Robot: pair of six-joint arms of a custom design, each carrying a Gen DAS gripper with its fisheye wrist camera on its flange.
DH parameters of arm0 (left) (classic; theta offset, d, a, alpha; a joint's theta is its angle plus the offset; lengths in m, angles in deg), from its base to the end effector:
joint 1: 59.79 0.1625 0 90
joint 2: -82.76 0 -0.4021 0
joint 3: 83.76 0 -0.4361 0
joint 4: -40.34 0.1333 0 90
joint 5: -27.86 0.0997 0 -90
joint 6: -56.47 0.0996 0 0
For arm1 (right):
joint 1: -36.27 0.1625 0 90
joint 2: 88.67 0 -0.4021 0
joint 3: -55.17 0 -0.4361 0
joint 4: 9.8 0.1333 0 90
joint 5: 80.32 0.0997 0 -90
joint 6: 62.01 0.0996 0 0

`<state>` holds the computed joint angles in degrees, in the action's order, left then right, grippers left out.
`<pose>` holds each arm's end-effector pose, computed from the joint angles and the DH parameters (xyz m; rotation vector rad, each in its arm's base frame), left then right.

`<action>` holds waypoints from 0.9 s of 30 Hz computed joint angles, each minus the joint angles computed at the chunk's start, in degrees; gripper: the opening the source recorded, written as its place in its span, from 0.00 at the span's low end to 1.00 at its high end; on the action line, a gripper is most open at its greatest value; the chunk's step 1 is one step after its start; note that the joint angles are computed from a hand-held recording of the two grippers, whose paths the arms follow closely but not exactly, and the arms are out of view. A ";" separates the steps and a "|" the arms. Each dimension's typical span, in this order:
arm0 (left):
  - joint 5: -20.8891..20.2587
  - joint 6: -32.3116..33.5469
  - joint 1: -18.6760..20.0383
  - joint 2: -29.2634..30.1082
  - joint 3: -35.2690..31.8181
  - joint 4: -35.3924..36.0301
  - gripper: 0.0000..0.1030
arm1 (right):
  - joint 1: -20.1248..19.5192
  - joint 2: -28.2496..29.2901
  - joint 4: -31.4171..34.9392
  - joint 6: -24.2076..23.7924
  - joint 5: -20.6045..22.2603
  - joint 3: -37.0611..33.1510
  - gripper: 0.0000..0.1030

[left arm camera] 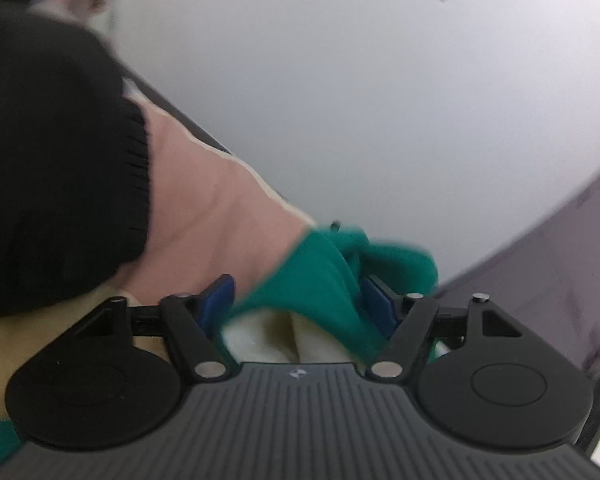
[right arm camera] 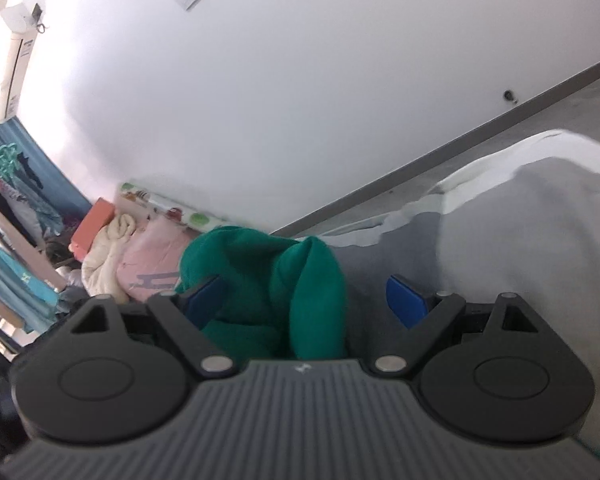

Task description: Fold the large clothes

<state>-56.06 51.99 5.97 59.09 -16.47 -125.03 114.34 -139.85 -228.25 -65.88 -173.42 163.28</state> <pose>-0.2059 -0.8076 -0.0087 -0.4674 -2.9463 0.8611 -0.0022 -0.6291 0.1734 -0.2149 -2.3859 1.6996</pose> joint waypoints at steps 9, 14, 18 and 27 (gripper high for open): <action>5.09 8.85 -4.00 -7.22 8.16 -0.64 0.14 | 6.03 -3.03 3.27 -10.35 -5.55 3.72 0.17; 5.62 10.23 -6.34 -16.86 18.51 -4.42 0.14 | 10.49 -8.68 -1.92 -15.20 -5.76 11.12 0.16; 5.79 11.67 -9.53 -28.56 31.41 -7.37 0.14 | 14.70 -14.60 -8.51 -17.01 -5.49 20.04 0.15; 7.03 11.94 -18.40 -55.59 62.02 -13.29 0.14 | 30.10 -18.38 -25.15 -25.55 -16.55 36.51 0.15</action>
